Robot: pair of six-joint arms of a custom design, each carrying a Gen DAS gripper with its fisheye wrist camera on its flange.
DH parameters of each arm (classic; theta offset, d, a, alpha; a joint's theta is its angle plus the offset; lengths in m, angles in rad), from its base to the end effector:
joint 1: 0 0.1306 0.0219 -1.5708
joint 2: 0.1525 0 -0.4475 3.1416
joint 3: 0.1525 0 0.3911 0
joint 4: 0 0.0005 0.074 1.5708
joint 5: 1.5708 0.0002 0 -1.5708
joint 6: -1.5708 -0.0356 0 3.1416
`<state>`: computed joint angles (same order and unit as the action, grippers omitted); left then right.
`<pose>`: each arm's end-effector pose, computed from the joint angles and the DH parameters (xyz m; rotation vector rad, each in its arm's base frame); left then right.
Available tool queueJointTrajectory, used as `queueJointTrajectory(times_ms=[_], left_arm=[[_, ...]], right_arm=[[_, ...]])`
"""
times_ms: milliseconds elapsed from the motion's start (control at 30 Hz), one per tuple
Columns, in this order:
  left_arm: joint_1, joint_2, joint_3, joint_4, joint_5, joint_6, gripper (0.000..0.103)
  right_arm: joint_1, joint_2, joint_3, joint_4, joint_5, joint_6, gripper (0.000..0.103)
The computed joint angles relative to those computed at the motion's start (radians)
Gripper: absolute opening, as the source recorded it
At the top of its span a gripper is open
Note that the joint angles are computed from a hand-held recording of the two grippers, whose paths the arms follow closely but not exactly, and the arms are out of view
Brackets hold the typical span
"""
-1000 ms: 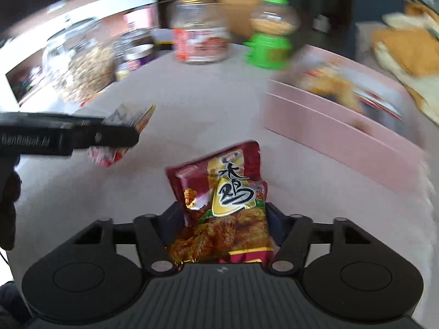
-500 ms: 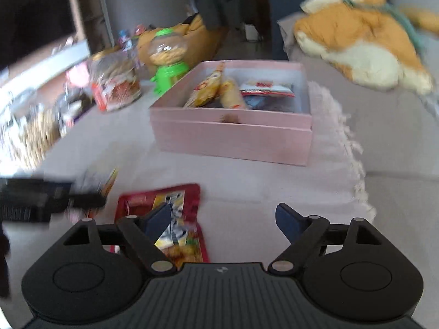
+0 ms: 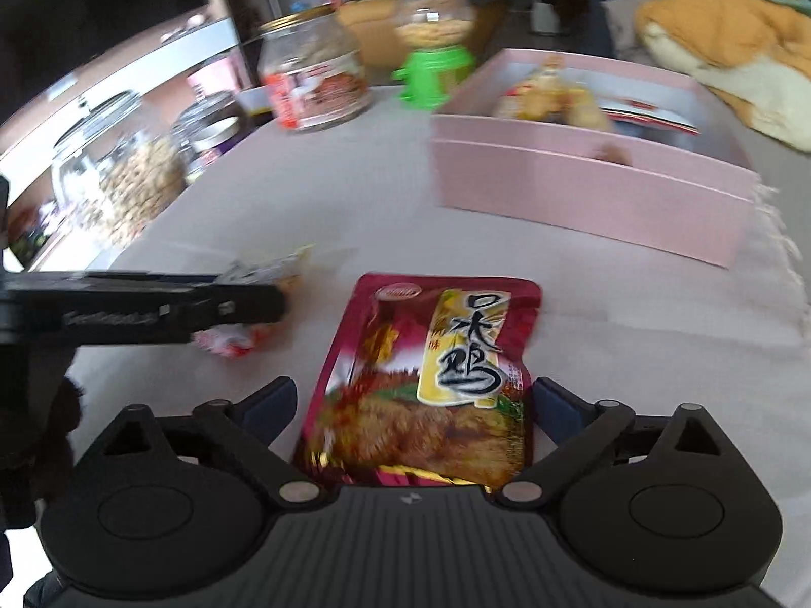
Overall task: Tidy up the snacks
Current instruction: 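Lift the red bag with the right gripper while the left carries the white packets toward the pink box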
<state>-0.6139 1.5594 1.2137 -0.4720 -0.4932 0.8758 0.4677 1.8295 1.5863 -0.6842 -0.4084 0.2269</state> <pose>0.4383 -0.2889 0.3641 -0.5191 2.2157 -0.1879 0.5689 0.3026 0.3612 -1.0073 2.2787 0.6105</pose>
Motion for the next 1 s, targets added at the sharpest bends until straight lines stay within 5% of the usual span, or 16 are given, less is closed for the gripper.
queueJointTrajectory(times_ms=[267,467,633,733,833,900,1000], left_arm=[[-0.021,-0.006,-0.053,0.104,-0.058,-0.045,0.058],[-0.02,-0.039,-0.086,0.118,-0.049,-0.015,0.058],[-0.027,-0.083,-0.107,0.078,-0.106,0.025,0.058],[-0.028,-0.101,-0.12,0.067,-0.125,0.041,0.058],[-0.026,-0.109,-0.13,0.061,-0.112,0.06,0.058],[-0.026,-0.113,-0.136,0.072,-0.099,0.06,0.058],[-0.029,-0.104,-0.131,0.112,-0.053,0.038,0.058]], right_arm=[[-0.059,-0.067,-0.099,0.125,0.138,0.025,0.098],[-0.103,-0.039,-0.057,0.037,0.086,-0.057,0.101],[-0.03,-0.04,-0.064,0.048,0.076,-0.028,0.103],[0.028,-0.018,-0.031,0.043,0.108,-0.048,0.103],[0.091,0.006,-0.009,0.073,0.255,-0.049,0.103],[0.089,0.021,0.017,0.048,0.227,-0.035,0.103],[0.06,0.013,0.026,-0.001,0.163,0.048,0.087]])
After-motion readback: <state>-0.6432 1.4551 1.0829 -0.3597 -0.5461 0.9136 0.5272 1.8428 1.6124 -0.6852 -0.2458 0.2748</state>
